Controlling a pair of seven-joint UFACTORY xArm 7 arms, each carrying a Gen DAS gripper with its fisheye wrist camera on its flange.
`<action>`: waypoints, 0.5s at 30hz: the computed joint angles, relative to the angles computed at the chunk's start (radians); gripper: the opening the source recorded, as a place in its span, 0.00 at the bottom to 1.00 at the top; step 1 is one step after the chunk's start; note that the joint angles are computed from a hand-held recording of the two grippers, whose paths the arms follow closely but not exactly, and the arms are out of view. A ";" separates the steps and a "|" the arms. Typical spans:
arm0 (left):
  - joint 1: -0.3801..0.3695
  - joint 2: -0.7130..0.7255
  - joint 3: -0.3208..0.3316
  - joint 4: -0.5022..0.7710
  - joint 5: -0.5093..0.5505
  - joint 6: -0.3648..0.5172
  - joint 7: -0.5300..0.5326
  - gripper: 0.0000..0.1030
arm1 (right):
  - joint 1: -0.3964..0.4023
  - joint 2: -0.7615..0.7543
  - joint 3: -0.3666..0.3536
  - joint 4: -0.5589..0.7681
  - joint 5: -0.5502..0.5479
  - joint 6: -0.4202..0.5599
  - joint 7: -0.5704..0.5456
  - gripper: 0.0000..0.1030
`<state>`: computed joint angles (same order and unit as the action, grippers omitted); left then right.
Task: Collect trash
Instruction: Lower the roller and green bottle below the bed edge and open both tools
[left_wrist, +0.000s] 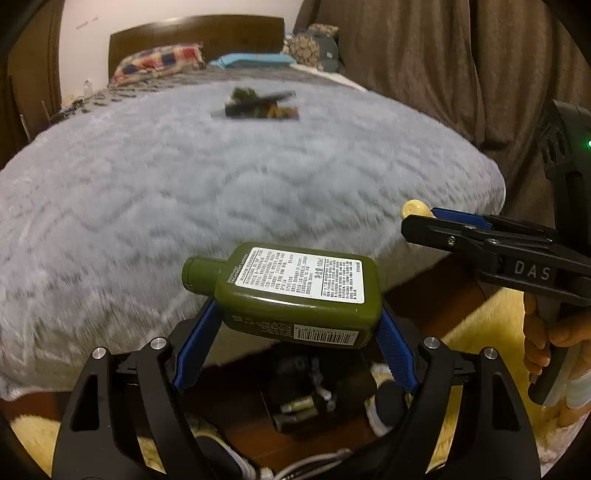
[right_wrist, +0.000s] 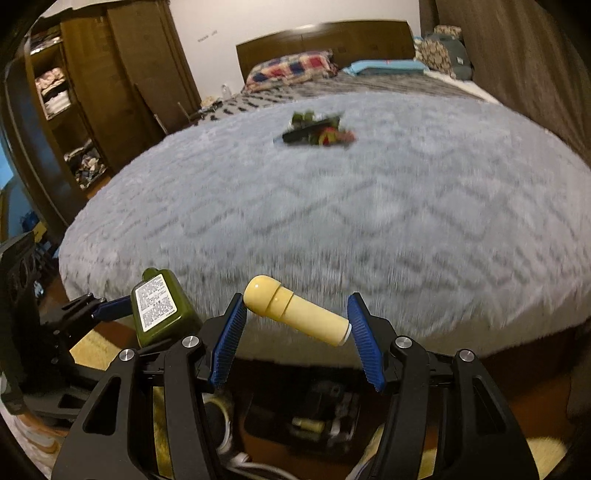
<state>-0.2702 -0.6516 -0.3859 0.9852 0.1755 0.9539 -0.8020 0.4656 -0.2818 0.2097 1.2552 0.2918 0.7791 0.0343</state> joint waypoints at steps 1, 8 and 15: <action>-0.010 -0.002 -0.001 -0.013 -0.011 0.002 -0.001 0.74 | 0.001 -0.014 -0.003 -0.024 0.009 0.002 0.003 0.56; -0.071 0.030 0.021 -0.097 -0.088 -0.013 -0.002 0.74 | 0.004 -0.048 0.010 -0.133 -0.008 0.021 0.044 0.56; -0.113 0.105 0.066 -0.166 -0.165 -0.033 -0.004 0.74 | 0.019 0.007 0.017 -0.155 -0.010 0.059 0.056 0.56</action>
<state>-0.3828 -0.5469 -0.3203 0.8188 0.0102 0.9211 -0.8064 0.4850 -0.2752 0.2270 1.1007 0.2820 0.8385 0.0903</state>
